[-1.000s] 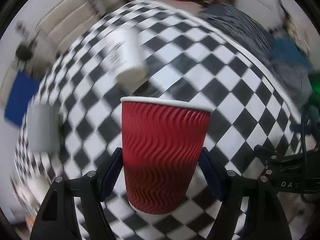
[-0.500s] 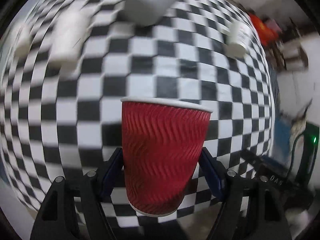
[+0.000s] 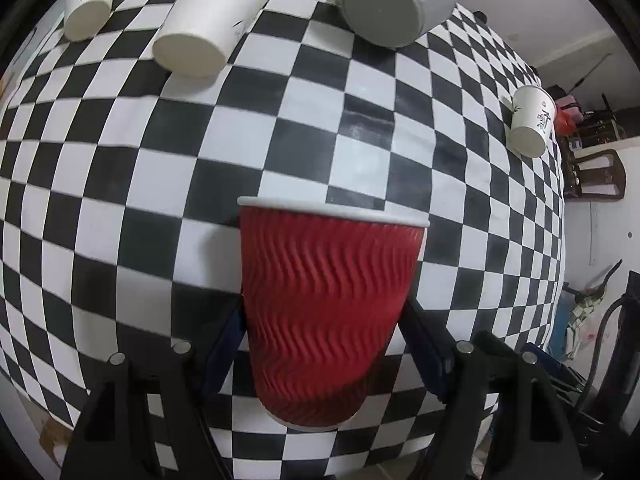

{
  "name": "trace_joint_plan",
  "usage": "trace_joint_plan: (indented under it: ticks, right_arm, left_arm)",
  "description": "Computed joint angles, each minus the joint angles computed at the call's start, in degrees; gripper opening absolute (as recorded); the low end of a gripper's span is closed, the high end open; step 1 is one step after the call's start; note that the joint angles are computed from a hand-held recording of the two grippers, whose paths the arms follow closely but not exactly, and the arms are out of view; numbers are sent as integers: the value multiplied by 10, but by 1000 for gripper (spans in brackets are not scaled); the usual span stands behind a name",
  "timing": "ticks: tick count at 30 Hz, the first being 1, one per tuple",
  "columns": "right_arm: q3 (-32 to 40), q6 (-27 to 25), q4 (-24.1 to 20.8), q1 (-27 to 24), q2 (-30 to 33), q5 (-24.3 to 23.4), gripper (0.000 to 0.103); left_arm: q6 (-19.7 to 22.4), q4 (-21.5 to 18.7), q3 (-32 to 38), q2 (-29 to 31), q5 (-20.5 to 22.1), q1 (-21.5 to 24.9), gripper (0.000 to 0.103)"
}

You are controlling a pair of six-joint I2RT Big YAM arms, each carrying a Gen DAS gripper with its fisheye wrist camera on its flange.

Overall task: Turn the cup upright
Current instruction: 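Lift the red cup with the left tool and carry it toward the right tool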

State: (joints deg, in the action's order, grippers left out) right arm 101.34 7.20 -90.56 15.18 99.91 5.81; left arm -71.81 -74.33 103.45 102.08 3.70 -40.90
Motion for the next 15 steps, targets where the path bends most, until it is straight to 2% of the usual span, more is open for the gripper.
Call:
trace_joint_plan:
  ticks: [6, 8, 15]
  right_arm:
    - [-10, 7, 10, 9, -5, 5, 103]
    - [-22, 3, 19, 13, -14, 3, 103]
    - [-51, 12, 31, 24, -44, -15, 103]
  left_arm:
    - [19, -26, 20, 14, -9, 2, 79]
    - [24, -33, 25, 18, -11, 2, 91]
    - [22, -29, 22, 14, -27, 3, 91]
